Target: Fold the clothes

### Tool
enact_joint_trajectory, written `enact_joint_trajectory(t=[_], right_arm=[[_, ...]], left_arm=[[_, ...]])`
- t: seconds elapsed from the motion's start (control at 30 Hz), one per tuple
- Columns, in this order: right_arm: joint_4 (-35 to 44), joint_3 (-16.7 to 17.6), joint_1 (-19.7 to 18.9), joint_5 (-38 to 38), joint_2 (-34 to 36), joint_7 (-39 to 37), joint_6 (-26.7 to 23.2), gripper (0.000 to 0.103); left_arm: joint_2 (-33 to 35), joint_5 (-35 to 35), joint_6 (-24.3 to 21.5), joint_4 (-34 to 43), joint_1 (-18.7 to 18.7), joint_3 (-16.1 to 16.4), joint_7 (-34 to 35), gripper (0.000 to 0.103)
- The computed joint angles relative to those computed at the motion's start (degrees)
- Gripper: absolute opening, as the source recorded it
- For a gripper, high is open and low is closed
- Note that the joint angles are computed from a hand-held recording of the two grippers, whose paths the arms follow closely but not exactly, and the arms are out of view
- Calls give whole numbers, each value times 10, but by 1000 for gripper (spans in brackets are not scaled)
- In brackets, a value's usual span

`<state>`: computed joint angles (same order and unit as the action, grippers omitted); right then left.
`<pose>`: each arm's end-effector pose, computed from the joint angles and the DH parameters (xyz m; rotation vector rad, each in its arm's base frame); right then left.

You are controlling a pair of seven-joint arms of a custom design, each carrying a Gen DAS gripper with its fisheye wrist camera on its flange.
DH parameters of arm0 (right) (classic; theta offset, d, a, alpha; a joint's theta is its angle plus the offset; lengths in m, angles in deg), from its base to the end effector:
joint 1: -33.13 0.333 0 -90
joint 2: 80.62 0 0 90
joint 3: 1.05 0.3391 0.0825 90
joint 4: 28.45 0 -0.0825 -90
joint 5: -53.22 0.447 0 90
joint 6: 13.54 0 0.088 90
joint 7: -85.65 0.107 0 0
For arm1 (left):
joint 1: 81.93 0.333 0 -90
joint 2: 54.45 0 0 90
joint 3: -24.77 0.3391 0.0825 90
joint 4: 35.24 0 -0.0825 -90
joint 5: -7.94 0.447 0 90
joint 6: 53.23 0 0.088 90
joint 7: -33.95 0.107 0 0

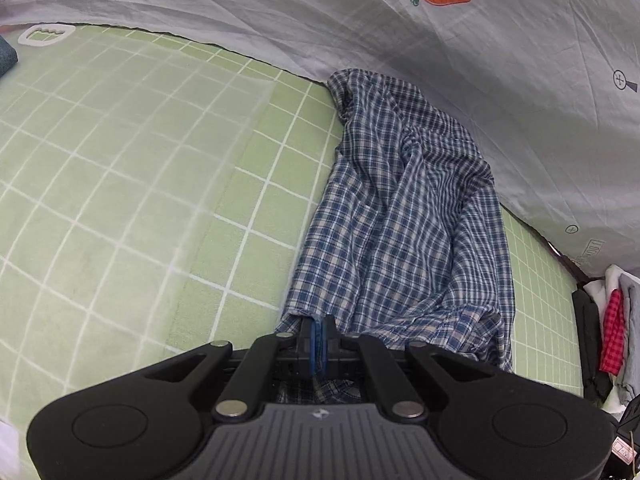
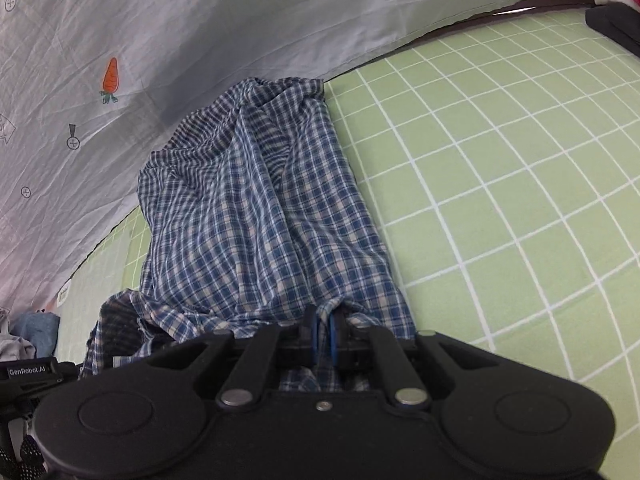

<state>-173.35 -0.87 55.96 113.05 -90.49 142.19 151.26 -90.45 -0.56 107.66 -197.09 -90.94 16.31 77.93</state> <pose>0.4858 0.1529 0.3541 -1.7686 1.7089 -0.0298 0.3959 -0.1131 0.4215 -2.5544 1.3084 -0.8778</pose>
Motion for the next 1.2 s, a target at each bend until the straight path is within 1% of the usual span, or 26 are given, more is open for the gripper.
enact_joint_trajectory(t=[0.1, 0.2, 0.23, 0.27, 0.3, 0.33, 0.37, 0.4, 0.43, 0.47, 0.53, 0.6, 0.7, 0.73, 0.8, 0.9, 1.03, 1.2], right_arm=[[-4, 3, 3, 5, 1, -6, 10, 6], [-16, 8, 0, -24, -16, 16, 16, 12], [-18, 11, -1, -44, -23, 30, 23, 21], [-25, 11, 1, -58, -33, 39, 33, 39], [-32, 10, 5, -69, -44, 47, 43, 48], [-40, 10, 7, -83, -57, 58, 53, 62], [-46, 8, 9, -96, -69, 67, 59, 67], [-54, 6, 10, -108, -82, 76, 64, 68], [-62, 5, 11, -121, -94, 85, 69, 70], [-70, 4, 11, -134, -107, 96, 73, 74], [-90, 7, 8, -160, -133, 122, 85, 82], [-111, 9, 4, -182, -160, 143, 92, 84], [-144, 29, -20, -225, -197, 180, 91, 89], [-155, 37, -29, -240, -209, 191, 89, 91], [-173, 56, -49, -270, -226, 215, 81, 91], [-195, 68, -65, -309, -247, 242, 53, 91], [-206, 61, -57, -347, -251, 259, 36, 92], [-192, 46, -35, -395, -223, 264, 49, 96]], left_arm=[[0, 2, -6, -1, -1, -3, -2, 5], [-16, 13, -14, -1, 4, -14, -6, 6], [-26, 20, -20, -1, 8, -19, -9, 7], [-36, 27, -24, -1, 11, -25, -14, 13], [-48, 36, -29, -1, 17, -34, -20, 22], [-63, 49, -36, -2, 26, -48, -33, 28], [-79, 62, -43, -3, 34, -61, -45, 42], [-97, 76, -50, -7, 42, -74, -59, 57], [-115, 89, -57, -10, 48, -85, -71, 62], [-132, 98, -62, -14, 47, -89, -81, 65], [-162, 113, -80, -21, 43, -97, -99, 69], [-184, 124, -100, -26, 33, -101, -111, 76], [-200, 132, -131, -31, 9, -101, -121, 79], [-201, 131, -141, -33, -3, -97, -121, 79], [-203, 126, -159, -37, -25, -90, -119, 79], [-187, 121, -184, -33, -48, -79, -103, 79], [-166, 122, -193, -25, -56, -75, -87, 79], [-144, 123, -184, -19, -53, -72, -75, 79]])
